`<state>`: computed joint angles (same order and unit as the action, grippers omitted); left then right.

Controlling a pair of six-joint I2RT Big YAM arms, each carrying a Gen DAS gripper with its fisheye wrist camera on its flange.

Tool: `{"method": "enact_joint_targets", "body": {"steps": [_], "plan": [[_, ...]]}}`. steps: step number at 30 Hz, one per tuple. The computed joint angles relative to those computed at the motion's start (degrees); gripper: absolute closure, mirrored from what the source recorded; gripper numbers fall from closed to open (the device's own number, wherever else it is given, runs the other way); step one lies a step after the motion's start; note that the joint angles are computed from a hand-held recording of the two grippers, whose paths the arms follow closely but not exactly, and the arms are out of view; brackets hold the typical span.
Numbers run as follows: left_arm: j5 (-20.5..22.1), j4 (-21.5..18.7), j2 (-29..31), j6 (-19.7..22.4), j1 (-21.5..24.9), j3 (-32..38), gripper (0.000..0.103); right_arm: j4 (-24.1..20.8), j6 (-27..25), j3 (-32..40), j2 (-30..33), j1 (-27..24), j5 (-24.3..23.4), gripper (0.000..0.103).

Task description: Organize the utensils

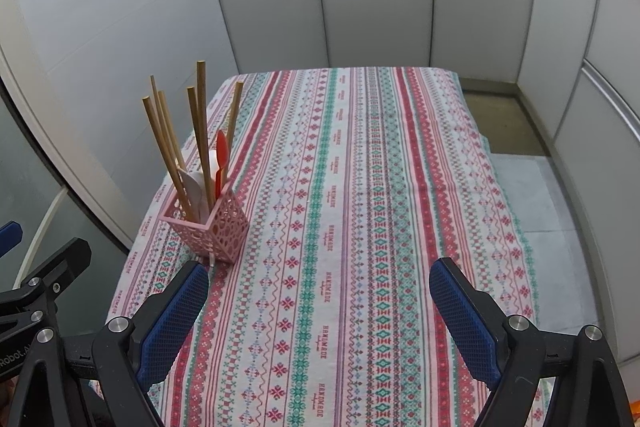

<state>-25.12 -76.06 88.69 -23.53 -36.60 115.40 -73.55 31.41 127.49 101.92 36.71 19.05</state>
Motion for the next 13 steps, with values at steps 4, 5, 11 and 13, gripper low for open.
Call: {"method": "enact_joint_targets", "body": {"steps": [4, 5, 11, 13], "plan": [[0.18, -0.17, 0.19, 0.11, 0.06, 0.21, 0.001, 0.05, 0.14, 0.01, 0.0, -0.04, 0.03, 0.01], [0.21, -0.15, 0.2, 0.14, 0.1, 0.18, 0.001, 0.05, 0.24, 0.0, 0.0, 0.01, 0.09, 0.01], [0.42, -0.32, 0.38, 0.02, 0.11, 0.26, 0.001, 0.63, 0.4, -0.58, -0.29, -0.07, -0.04, 0.01], [0.56, 0.24, 0.35, 0.41, 0.21, 0.03, 0.001, 0.88, 0.4, -0.63, -0.23, -0.18, -0.25, 0.01]]}}
